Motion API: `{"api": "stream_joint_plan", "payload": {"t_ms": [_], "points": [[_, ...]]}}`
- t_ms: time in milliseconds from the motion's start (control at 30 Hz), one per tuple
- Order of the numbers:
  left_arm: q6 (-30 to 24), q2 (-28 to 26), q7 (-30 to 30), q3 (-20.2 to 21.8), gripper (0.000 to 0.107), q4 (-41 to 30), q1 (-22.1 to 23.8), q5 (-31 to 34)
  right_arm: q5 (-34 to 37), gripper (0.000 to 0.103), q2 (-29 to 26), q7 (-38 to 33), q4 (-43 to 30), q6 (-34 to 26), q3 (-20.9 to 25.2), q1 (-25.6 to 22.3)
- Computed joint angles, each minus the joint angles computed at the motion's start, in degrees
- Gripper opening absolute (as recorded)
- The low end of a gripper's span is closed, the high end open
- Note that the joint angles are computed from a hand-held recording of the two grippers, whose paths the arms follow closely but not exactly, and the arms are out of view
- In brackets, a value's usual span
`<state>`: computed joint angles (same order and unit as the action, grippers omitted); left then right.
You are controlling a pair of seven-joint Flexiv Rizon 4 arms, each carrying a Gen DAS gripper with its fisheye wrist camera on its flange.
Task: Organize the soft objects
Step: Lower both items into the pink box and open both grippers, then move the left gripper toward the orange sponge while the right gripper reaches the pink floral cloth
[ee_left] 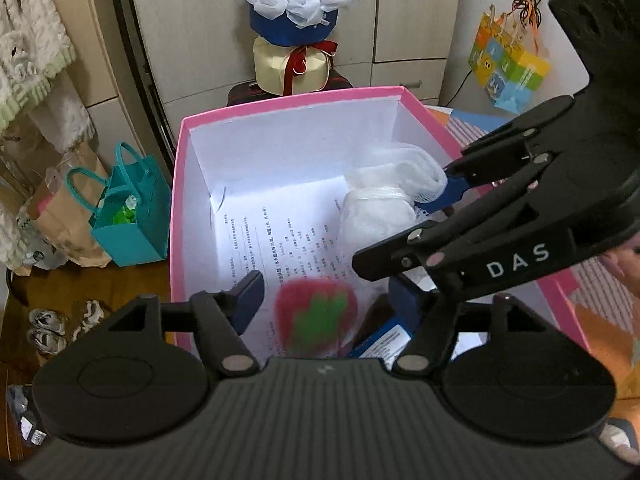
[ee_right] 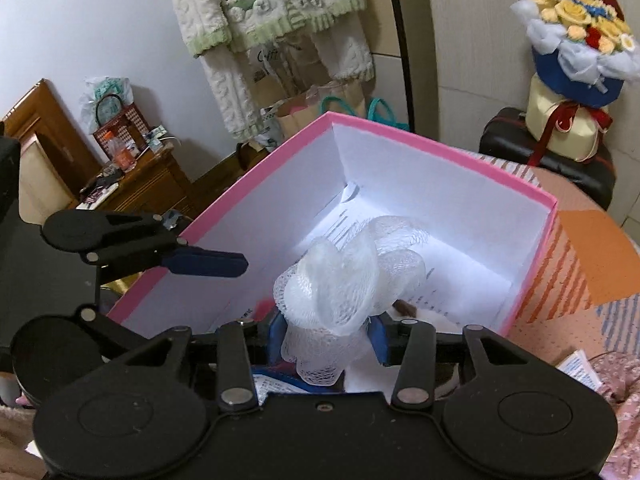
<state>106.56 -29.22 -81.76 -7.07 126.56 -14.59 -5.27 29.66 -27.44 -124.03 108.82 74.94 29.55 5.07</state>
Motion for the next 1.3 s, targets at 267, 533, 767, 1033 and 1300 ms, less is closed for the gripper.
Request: {"api": "stream_joint_plan", "payload": {"t_ms": [267, 533, 767, 1033, 1300], "points": [[4.54, 2.41, -3.29, -7.26, 0.075, 4.85, 8.93, 5.81, 5.54, 0.066, 1.07, -4.83, 0.01, -0.90, 2.90, -3.57], [7.32, 6.74, -6.69, -10.60, 0.078, 10.07, 14.26, 13.30, 17.00, 0.069, 9.54, -14.73, 4.78, -0.34, 4.06, -5.96], [8.09, 10.30, -8.02, -9.45, 0.078, 13.18, 13.31, 16.02, 24.99, 0.069, 19.51, -20.73, 11.55, 0.71, 2.67, -4.71], [8.67, 13.42, -9.14, -8.41, 0.079, 15.80, 11.05, 17.56, 27.35, 0.069, 28.72, -21.06, 20.13, 4.15, -0.56, 0.35], [7.55, 16.05, -12.16, -11.72, 0.079, 17.27, 12.05, 20.38, 28.74, 0.070, 35.92, -20.21, 27.33, 6.71, -4.05, 5.13]]}}
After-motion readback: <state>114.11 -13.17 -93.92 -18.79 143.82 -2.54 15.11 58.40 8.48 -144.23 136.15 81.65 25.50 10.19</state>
